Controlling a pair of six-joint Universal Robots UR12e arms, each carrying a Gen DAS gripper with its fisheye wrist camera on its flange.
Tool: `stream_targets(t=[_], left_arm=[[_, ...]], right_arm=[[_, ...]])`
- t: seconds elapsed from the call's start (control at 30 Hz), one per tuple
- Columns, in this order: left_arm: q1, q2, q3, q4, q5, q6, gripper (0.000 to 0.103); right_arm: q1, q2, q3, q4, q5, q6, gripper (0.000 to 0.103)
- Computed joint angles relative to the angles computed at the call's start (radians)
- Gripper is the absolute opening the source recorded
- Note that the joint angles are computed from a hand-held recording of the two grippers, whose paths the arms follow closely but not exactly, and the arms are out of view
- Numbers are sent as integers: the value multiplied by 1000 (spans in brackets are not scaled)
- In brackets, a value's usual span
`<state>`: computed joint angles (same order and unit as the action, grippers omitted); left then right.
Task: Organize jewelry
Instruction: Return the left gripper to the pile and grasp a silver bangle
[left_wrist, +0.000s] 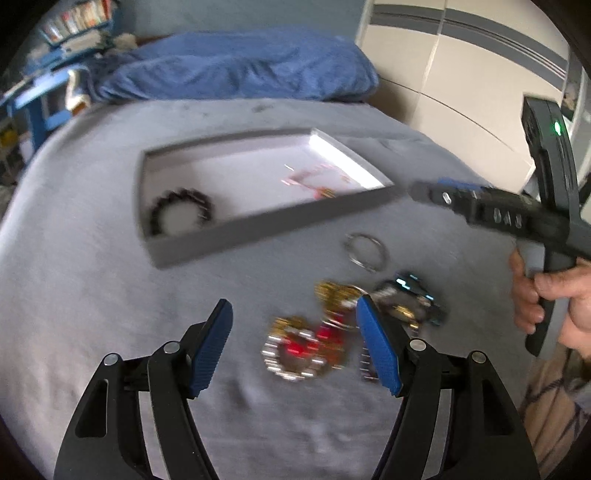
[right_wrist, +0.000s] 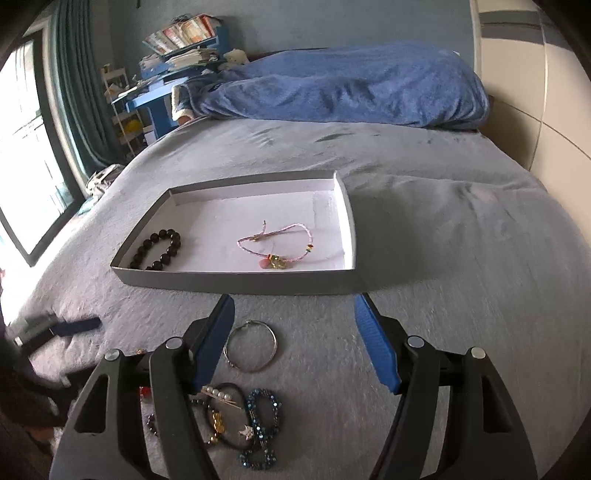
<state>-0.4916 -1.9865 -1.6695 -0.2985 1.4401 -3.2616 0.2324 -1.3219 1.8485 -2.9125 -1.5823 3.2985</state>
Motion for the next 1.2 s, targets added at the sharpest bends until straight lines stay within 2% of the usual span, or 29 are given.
stream_targets(t=[0.2,0.3,0.57,0.63,0.67,0.83,0.93,1.2], left_arm=[[-33,-31,32,-41,-7,62,71],[-36,-47,51,-54,2,50,70],[-39,-75,93,-125,10,55,58],[-35,-72,92,-127,4,47,47],[-32,-72,92,-128,-5,41,47],[-22,-56,75,-101,-39,34,47],[-15,-30,45,-54,-39,33,47],[32,22,-8,36,-29,-42,47]], right_arm=[[-14,-6,10,-17,11,36,69],[-16,0,5,-11,20,47,69],[-8,11,-4,-2,22,30,69],[-8,11,-4,-3,21,31,69],[-8,11,-4,-2,22,32,69],[-6,8,1,4,17,37,69],[-5,7,4,7,18,34,69],[5,16,-5,31,25,12,69]])
